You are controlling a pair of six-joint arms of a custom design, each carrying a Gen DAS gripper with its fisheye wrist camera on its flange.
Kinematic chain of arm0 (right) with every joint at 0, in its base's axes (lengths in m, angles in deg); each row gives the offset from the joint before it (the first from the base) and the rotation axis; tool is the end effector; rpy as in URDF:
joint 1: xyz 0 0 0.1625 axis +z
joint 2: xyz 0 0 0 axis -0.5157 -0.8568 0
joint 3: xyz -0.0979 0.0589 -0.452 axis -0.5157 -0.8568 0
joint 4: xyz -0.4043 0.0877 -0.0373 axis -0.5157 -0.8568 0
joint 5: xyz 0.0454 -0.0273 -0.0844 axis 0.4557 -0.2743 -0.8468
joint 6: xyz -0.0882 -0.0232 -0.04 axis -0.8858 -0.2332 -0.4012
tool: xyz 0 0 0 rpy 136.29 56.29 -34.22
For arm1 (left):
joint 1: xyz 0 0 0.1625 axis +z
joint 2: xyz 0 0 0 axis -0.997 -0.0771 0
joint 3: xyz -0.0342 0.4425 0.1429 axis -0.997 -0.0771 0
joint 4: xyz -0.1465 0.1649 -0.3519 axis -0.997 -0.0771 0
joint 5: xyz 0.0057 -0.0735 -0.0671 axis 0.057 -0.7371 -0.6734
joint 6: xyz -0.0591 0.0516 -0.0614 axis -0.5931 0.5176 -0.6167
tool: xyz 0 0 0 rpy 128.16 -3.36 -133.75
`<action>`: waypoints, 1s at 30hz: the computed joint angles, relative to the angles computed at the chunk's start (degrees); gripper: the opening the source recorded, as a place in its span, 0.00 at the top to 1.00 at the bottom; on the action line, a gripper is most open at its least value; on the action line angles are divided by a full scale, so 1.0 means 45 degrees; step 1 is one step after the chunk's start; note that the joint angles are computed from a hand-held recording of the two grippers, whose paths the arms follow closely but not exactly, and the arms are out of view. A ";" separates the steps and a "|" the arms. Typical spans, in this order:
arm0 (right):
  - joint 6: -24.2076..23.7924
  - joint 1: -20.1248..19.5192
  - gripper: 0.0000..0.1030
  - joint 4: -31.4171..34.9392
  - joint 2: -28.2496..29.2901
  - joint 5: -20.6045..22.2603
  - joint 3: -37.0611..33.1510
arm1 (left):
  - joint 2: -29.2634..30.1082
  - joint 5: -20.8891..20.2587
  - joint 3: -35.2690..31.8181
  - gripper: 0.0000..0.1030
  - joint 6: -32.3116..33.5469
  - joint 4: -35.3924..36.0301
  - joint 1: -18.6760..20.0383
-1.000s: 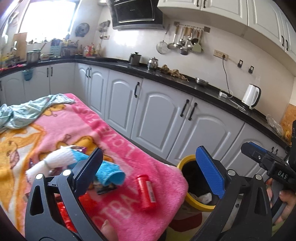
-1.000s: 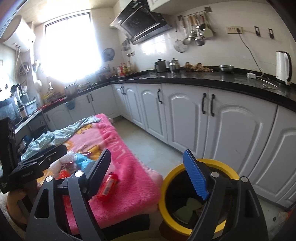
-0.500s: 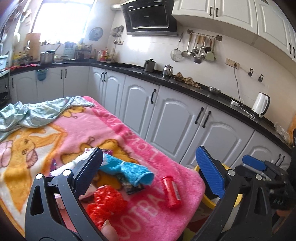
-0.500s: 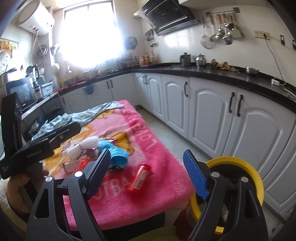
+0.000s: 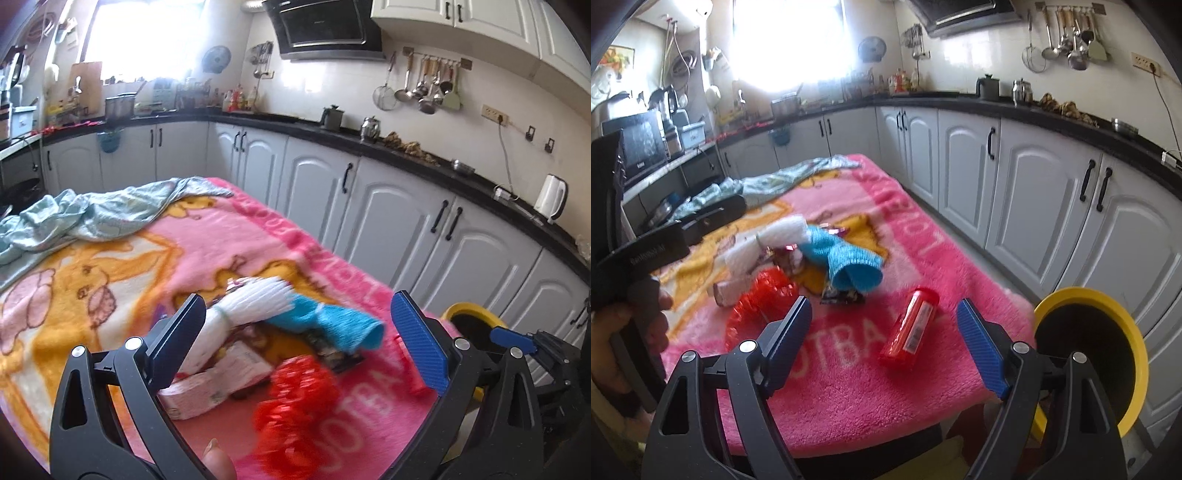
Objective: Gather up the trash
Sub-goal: 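Move both tools back over the blanket toward the remaining trash, then close the left tool on the white mesh bundle while the right tool grasps the red bottle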
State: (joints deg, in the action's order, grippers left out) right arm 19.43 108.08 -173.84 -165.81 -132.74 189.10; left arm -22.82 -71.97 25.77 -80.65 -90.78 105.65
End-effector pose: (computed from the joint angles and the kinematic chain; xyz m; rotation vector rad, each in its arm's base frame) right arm 0.0329 -0.4999 0.4000 1.3468 -2.4884 0.6439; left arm -0.4426 -0.4059 0.0126 0.0229 1.9850 -1.4057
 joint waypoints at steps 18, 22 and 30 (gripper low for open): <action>0.0838 0.0292 0.24 -0.1343 0.1822 -0.1693 -0.0008 | -0.0999 -0.1123 0.2178 0.23 0.1039 -0.2142 0.0729; 0.0958 0.0239 0.24 -0.1165 0.2029 -0.1941 -0.0113 | -0.0956 -0.1194 0.2355 0.32 0.1552 -0.2860 0.0891; 0.1310 0.0049 0.36 -0.0652 0.2271 -0.2365 -0.0290 | -0.1085 -0.1332 0.2649 0.47 0.1519 -0.3276 0.1006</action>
